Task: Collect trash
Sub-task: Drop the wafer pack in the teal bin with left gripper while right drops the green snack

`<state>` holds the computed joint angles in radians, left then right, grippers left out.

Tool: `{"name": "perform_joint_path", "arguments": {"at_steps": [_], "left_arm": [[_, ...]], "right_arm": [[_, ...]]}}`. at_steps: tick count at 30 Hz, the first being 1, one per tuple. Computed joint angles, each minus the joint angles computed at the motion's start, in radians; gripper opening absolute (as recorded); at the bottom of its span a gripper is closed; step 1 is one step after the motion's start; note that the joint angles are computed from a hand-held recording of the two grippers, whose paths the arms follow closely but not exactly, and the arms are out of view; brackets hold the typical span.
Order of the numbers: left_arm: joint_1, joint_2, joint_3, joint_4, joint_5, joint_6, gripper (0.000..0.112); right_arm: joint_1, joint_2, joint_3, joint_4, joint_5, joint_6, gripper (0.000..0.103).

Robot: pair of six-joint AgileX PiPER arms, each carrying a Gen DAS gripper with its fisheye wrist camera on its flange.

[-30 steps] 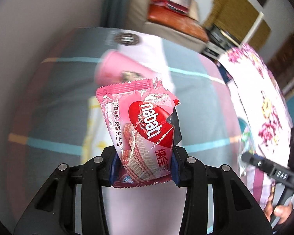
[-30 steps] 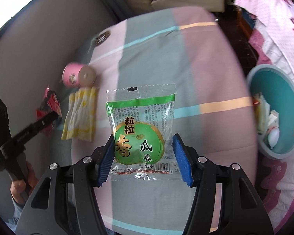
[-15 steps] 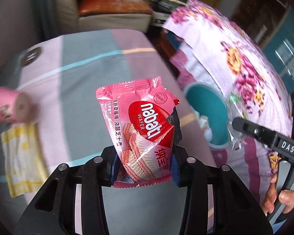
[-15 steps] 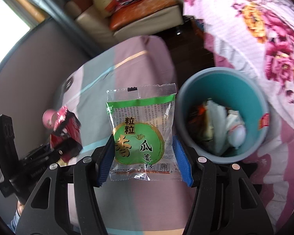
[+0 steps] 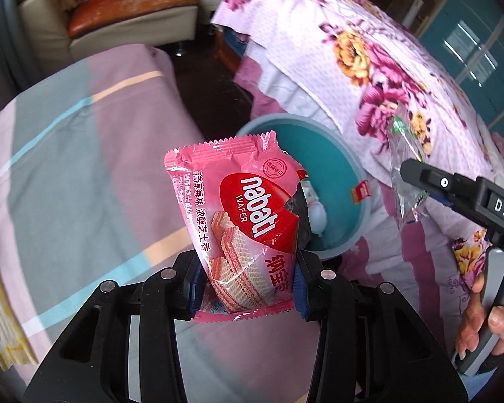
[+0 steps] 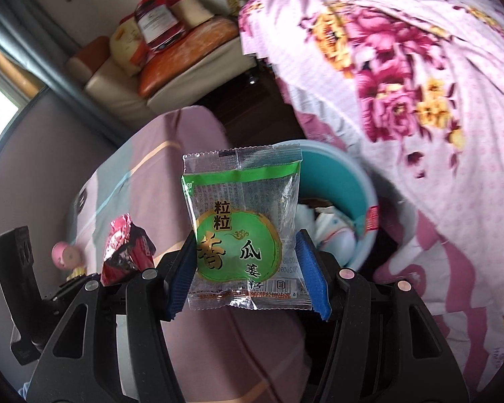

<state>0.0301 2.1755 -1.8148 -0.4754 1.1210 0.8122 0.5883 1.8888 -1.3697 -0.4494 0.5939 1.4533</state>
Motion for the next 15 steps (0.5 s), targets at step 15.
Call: {"name": "perform_joint_path", "arguments": {"at_steps": [15], "left_arm": [[-0.112, 0.116, -0.147, 0.015, 0.046, -0.075, 0.044]], "right_arm": [[-0.08, -0.026, 0.046, 0.032, 0.006, -0.056, 0.055]]}}
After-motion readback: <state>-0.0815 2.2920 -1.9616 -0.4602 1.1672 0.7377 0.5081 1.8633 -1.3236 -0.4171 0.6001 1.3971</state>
